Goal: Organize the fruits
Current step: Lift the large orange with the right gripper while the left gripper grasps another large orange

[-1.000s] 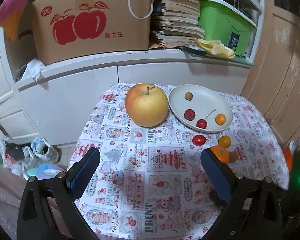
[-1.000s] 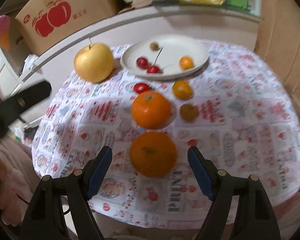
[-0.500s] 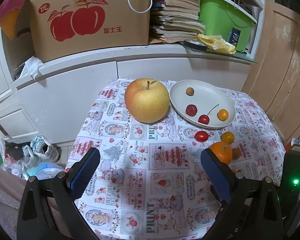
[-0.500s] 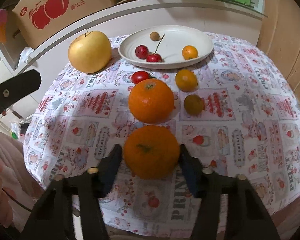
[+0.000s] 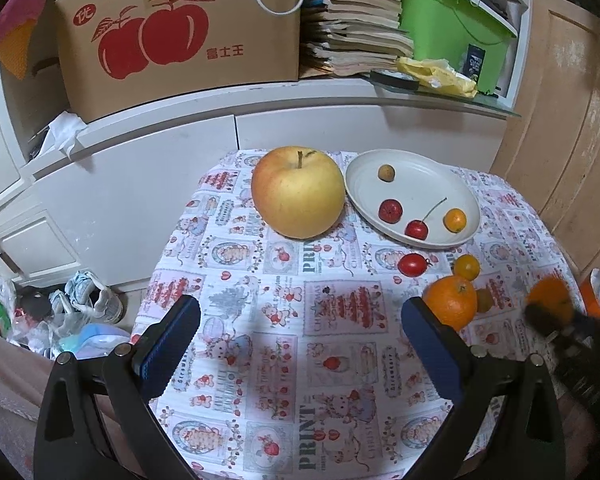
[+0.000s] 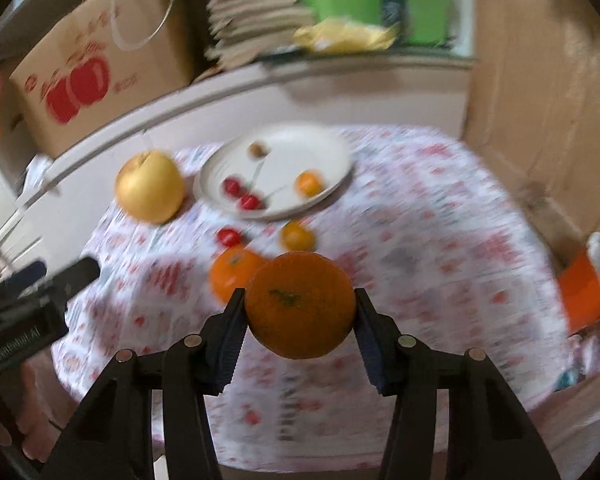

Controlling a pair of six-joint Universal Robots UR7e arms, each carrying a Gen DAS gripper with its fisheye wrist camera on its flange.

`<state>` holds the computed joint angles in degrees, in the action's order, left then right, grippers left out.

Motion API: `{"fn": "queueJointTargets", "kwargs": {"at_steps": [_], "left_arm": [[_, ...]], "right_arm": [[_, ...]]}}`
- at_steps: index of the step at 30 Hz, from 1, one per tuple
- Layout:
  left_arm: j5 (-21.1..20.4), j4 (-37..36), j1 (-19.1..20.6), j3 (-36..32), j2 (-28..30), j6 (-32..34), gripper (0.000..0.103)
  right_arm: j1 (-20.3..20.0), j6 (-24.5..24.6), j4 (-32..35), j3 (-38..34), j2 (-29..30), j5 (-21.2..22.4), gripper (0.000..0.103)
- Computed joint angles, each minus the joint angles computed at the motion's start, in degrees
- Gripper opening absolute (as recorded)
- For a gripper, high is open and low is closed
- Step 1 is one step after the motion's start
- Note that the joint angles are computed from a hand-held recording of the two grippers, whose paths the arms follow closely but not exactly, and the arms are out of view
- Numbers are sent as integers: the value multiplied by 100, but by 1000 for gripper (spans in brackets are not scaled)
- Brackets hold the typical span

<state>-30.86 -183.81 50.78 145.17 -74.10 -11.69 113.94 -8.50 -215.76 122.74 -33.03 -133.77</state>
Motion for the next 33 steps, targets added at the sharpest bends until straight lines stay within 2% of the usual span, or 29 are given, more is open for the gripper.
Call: {"fn": "queueJointTargets", "kwargs": {"at_steps": [3,16,20,23,27,33], "left_arm": [[23,42,-38,-18,115,19,100],[73,36,-182,-85,384,141,100],[33,430,-159,-226,393,-26,100],[-116,717,-190,-378,355,-22,100],[-309,639,-322,-583,477,291,100],[-1291,840,-91,-1094,881,554,99]], "right_arm": [[-4,-84,-294,94,-138,-69,54],[-157,245,-71,272,-347,-19,54],[-150,272,-154,292,-371,-132,54],[-160,338,-269,322,-422,-126,54],[-159,381,-425,339,-469,-183,54],[-146,361,-710,391,-551,-308,54]]}}
